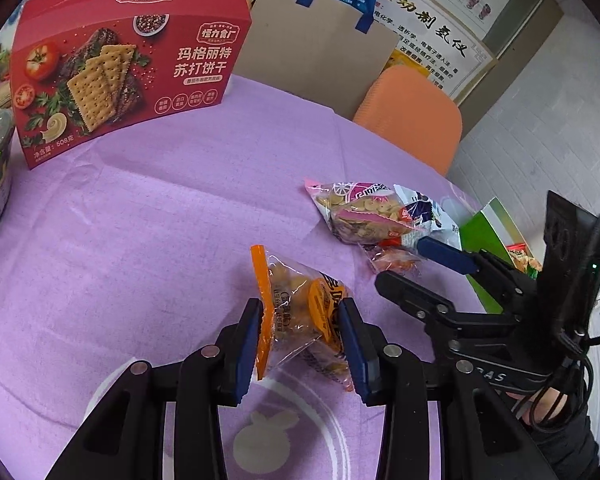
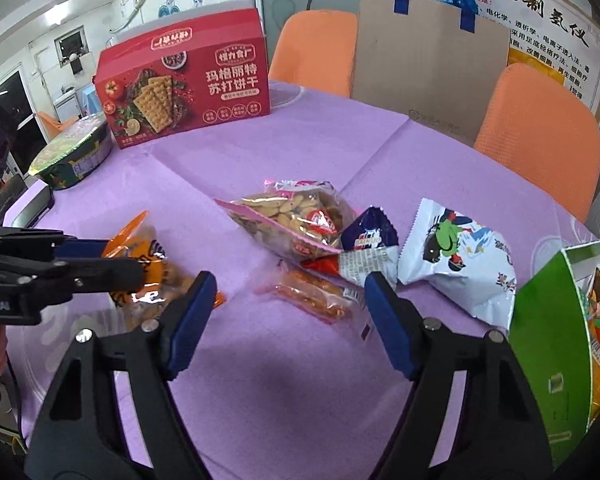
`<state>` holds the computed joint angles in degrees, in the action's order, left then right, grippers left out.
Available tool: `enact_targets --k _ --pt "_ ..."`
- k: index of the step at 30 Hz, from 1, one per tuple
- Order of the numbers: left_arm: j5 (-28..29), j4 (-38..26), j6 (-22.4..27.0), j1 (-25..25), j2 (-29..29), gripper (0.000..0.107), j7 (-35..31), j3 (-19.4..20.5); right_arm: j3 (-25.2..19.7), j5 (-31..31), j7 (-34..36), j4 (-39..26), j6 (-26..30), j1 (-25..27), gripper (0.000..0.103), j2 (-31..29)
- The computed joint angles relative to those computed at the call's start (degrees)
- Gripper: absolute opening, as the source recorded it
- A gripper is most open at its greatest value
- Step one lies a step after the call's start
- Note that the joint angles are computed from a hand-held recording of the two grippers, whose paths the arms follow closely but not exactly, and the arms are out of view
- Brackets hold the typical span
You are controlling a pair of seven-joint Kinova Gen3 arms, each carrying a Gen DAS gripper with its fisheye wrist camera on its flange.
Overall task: Organize snacks
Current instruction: 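Grasp the clear orange-labelled bag with left tool while right grasps a small sausage packet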
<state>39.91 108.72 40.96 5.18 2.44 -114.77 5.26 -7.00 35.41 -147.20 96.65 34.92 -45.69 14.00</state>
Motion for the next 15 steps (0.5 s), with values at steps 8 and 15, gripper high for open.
enact_targets --k 8,15 --pt "1.37 -0.05 1.66 -0.54 0.25 0.046 -2.04 -0.33 -0.61 -5.25 5.84 -0.37 -0.57 1.90 0.041 0.89" --pt "-1.18 -0.40 2.83 0.36 0.24 0.054 -1.06 0.31 0.44 -4.13 5.54 -1.01 -0.93 0.80 0.047 1.33"
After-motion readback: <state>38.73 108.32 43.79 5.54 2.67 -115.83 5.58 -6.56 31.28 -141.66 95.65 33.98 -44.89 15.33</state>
